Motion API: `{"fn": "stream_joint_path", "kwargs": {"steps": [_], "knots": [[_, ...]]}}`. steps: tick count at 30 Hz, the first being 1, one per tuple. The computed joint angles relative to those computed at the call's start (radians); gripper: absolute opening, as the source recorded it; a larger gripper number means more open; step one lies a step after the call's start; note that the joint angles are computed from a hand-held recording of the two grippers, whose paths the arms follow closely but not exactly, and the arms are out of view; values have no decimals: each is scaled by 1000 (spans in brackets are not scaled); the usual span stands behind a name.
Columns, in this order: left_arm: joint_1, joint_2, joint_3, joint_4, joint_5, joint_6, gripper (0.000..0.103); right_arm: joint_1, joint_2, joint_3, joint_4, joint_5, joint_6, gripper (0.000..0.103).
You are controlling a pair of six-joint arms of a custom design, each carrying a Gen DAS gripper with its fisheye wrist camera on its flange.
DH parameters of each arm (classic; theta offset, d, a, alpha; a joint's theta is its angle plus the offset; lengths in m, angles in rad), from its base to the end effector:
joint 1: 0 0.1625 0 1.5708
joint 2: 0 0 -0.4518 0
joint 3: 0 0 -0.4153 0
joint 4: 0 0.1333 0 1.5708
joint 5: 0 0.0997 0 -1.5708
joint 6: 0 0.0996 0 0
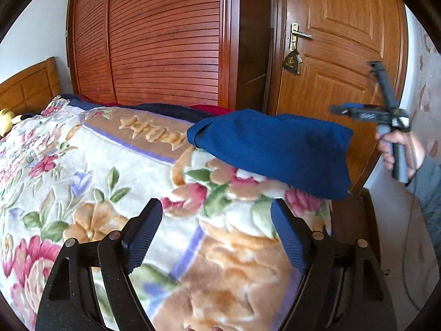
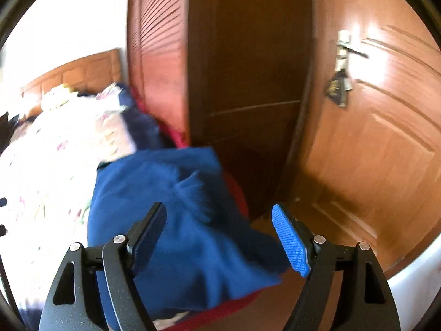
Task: Fold large clothes
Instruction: 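Carry the bundle with both tools toward the bed corner by the door, then lower the bundle onto the bed corner and open both tools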
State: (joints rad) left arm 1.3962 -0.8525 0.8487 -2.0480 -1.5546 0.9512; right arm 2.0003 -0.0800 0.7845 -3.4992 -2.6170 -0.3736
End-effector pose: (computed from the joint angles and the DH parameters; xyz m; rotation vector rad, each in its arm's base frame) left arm -0.0143 -0.8576 0.4621 1.5295 2.4346 -0.6438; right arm 0.3958 -0.7510 0.0064 0.0329 -1.9395 1.2904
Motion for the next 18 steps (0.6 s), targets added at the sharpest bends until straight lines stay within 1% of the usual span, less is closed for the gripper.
{"fn": "stream_joint_path", "kwargs": {"steps": [2,4,5,6,7,10,11,12,14,15,16,18], "knots": [[2,-20,23,-2,0,-2,82,-15,11,-11,68,10,42,81],[4,-40,49,-19,-2,-3,82,-44,0,10,170,18,153,81],[6,-51,63,-30,-3,-1,82,-59,2,4,231,9,204,81],[6,-63,79,-43,-4,-1,82,-71,5,-1,267,15,236,81],[8,-69,84,-45,-4,0,82,-82,-1,16,269,24,258,81],[10,-97,118,-69,-7,5,82,-93,-44,100,195,79,292,81],[11,-105,127,-79,-7,5,82,-91,-51,111,190,76,289,81],[12,-111,134,-87,-6,4,82,-87,-50,107,196,57,280,81],[14,-125,149,-105,-2,-3,82,-71,-33,77,197,-4,238,81],[15,-131,156,-112,3,-7,82,-59,-35,82,180,-28,218,81],[18,-137,160,-115,4,-14,82,-47,-31,77,157,-41,190,81],[25,-149,169,-121,4,-25,82,-32,-10,43,125,-37,137,81]]}}
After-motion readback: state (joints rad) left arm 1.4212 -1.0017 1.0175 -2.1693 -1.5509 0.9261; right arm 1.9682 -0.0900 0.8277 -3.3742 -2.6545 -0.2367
